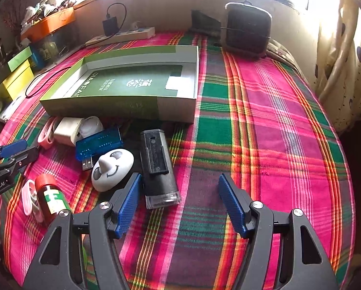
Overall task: Organize rigid objects
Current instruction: 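Close the left tool on the silver lighter while the right tool grasps the black flashlight, then carry the lighter in the left tool and flashlight in the right tool over the green box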
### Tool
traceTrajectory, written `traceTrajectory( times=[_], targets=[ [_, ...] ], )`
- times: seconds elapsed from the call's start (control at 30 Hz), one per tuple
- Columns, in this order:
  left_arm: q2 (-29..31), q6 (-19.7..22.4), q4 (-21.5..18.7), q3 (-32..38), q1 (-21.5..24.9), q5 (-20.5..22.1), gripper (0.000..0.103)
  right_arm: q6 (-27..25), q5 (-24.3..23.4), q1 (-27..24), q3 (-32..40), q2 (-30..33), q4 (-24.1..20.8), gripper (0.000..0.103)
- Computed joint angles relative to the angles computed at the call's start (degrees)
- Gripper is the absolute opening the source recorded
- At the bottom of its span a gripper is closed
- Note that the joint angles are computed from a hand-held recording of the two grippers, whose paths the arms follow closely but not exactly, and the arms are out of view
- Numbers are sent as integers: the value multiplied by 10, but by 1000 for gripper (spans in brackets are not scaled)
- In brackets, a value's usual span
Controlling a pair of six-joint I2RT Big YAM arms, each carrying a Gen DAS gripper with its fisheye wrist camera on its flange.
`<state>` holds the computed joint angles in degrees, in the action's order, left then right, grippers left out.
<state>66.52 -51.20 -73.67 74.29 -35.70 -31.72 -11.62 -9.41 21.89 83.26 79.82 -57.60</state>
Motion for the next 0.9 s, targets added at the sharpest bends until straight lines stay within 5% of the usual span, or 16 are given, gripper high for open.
traceTrajectory(
  times=[0.23,0.63,0.9],
  targets=[
    [5,-3,-9,5,0,-5,50,-11,-11,-1,-4,0,13,63],
    [-1,-15,-18,3,1,-12,22,-16,-23,-2,-10,-6,20,33],
    [-2,-16,-16,2,0,-11,22,-17,-22,-2,-11,-7,20,29]
  ],
)
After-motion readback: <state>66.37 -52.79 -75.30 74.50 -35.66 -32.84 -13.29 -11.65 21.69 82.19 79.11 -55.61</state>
